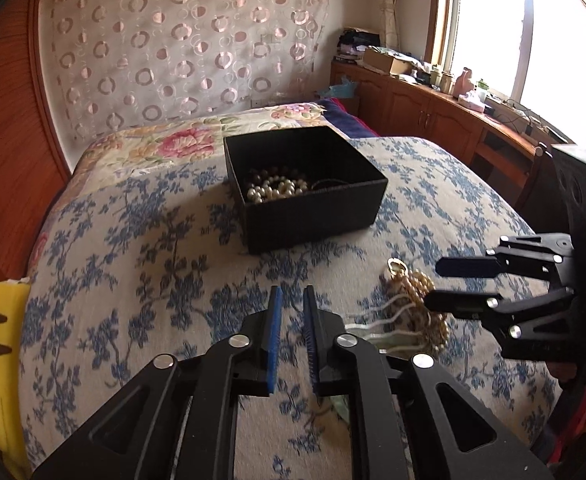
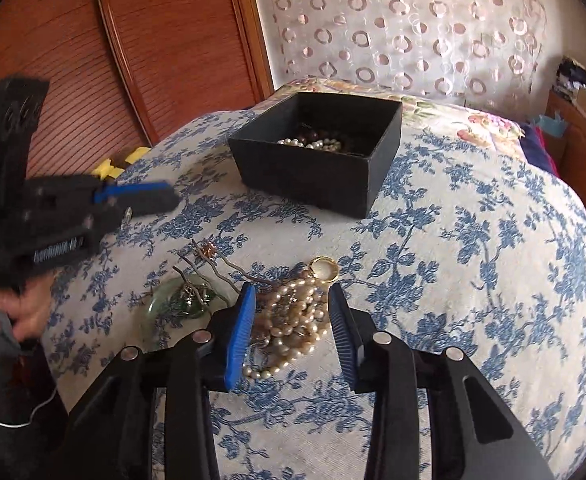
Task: Organize jewelry
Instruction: 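Move the right gripper back to the pile and grasp the long pearl necklace, then pull the pearl necklace up with the right gripper while the left gripper reaches the silver hairpins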
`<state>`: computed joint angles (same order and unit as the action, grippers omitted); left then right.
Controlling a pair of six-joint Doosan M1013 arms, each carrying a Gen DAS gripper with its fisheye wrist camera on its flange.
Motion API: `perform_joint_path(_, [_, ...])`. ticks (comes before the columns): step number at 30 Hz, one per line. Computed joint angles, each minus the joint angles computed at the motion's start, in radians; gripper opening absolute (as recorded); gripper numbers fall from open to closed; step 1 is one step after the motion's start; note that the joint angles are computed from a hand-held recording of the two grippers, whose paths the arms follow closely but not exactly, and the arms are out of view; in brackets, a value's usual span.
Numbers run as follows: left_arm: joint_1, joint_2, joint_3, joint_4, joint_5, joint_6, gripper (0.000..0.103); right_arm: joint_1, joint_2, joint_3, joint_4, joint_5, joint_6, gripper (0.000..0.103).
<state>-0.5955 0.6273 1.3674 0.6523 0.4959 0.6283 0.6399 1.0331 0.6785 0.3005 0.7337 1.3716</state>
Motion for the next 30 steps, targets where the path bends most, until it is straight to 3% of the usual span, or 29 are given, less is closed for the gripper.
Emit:
perform_joint_path(1, [-0.004,-0.003,0.010,0.015,-0.002,-0.014,0.018,0.000,0.001,-0.002,0.003,0.001,0.001,0.040])
perform_joint_path(12, [-0.009,-0.010,0.042,-0.008,-0.022,-0.031,0.019,0.011,0.044,-0.075,-0.063,0.072,0.064,0.040])
perform_joint_path(15, [-0.009,-0.007,0.040,-0.023,-0.022,-0.018,0.019,0.011,0.045,-0.079,-0.068,0.074,0.063,0.025])
perform_joint_path(21, [-0.010,-0.003,0.034,-0.040,-0.023,0.002,0.019,0.003,0.035,-0.061,-0.050,0.056,0.056,0.019])
perform_joint_path(24, [-0.012,0.001,0.031,-0.053,-0.020,0.019,0.020,0.000,0.026,-0.045,-0.039,0.040,0.046,0.006])
perform_joint_path(30, [-0.015,0.004,0.029,-0.064,-0.022,0.034,0.020,-0.003,0.015,-0.027,-0.047,0.018,0.045,0.006])
